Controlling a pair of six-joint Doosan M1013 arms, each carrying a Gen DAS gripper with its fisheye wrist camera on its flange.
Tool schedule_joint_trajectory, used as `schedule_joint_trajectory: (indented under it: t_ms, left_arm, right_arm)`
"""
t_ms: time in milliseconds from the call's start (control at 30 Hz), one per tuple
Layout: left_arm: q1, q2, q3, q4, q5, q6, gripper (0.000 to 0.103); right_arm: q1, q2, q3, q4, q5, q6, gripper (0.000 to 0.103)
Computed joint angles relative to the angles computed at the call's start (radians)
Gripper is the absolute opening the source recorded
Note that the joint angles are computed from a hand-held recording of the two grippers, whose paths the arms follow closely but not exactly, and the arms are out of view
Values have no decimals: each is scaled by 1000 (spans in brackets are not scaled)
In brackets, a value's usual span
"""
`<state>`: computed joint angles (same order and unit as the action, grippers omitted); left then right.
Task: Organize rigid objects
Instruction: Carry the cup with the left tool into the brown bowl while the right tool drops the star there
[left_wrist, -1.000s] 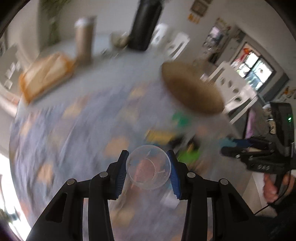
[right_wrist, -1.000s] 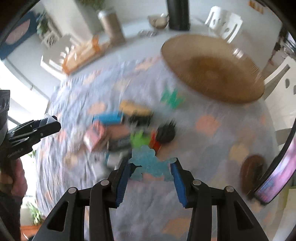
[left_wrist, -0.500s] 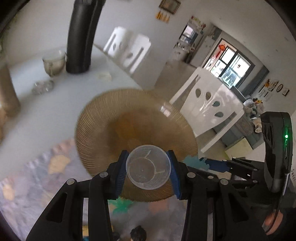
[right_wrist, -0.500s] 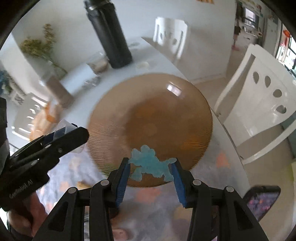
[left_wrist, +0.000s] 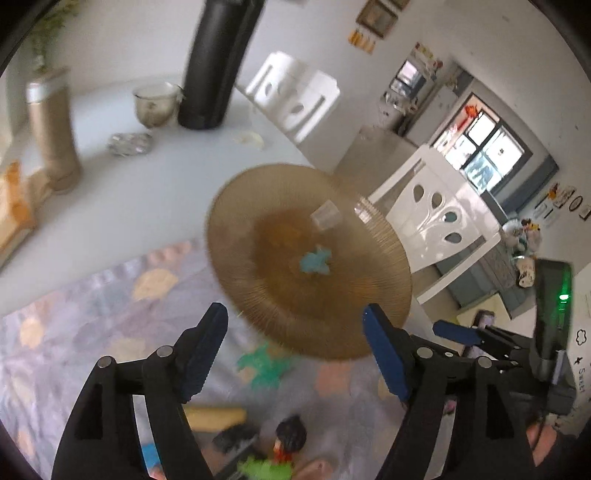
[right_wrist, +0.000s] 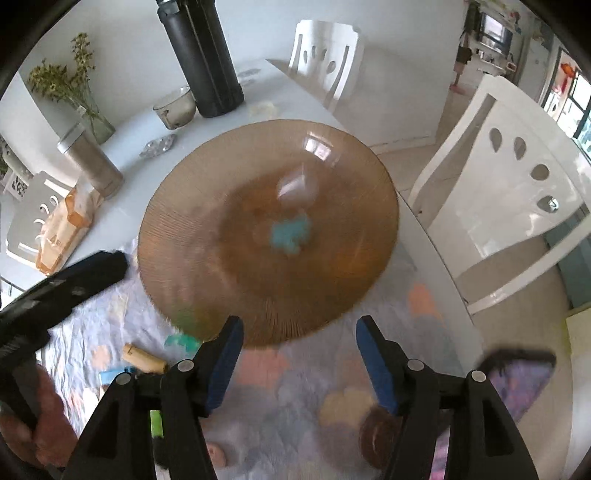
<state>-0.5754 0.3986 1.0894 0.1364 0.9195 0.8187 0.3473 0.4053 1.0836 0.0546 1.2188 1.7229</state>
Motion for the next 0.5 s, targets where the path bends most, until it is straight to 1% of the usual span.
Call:
schedule_joint_trajectory:
  t_ms: [33, 100, 133, 200, 300, 333, 433, 500]
  left_arm:
    - [-4, -15, 16, 20, -2, -15, 74]
    - [-18, -61, 70, 79, -6, -65, 74]
    - [-26, -96, 111, 109, -9, -98, 74]
    - [-34, -138, 162, 142, -6, -139, 74]
    - [-49, -208, 251, 197, 21, -215, 74]
    - [-57, -233, 285, 215, 42, -249, 74]
    - [-66, -279, 359, 215, 74, -312, 74]
    - [-71, -307, 412, 189, 70, -353, 74]
  right_arm:
    - [2, -13, 17, 0, -1, 5, 62]
    - [7, -38, 52, 12, -4, 3, 62]
    - [13, -51, 70, 16, -5, 3, 62]
    - [26, -75, 105, 21, -13, 1, 62]
    - [52, -111, 159, 33, -14, -12, 64]
    - [60, -118, 172, 35, -14, -13, 64]
    - [83, -133, 201, 54, -2, -22, 65]
    - [98, -142, 220, 70, 8, -25, 65]
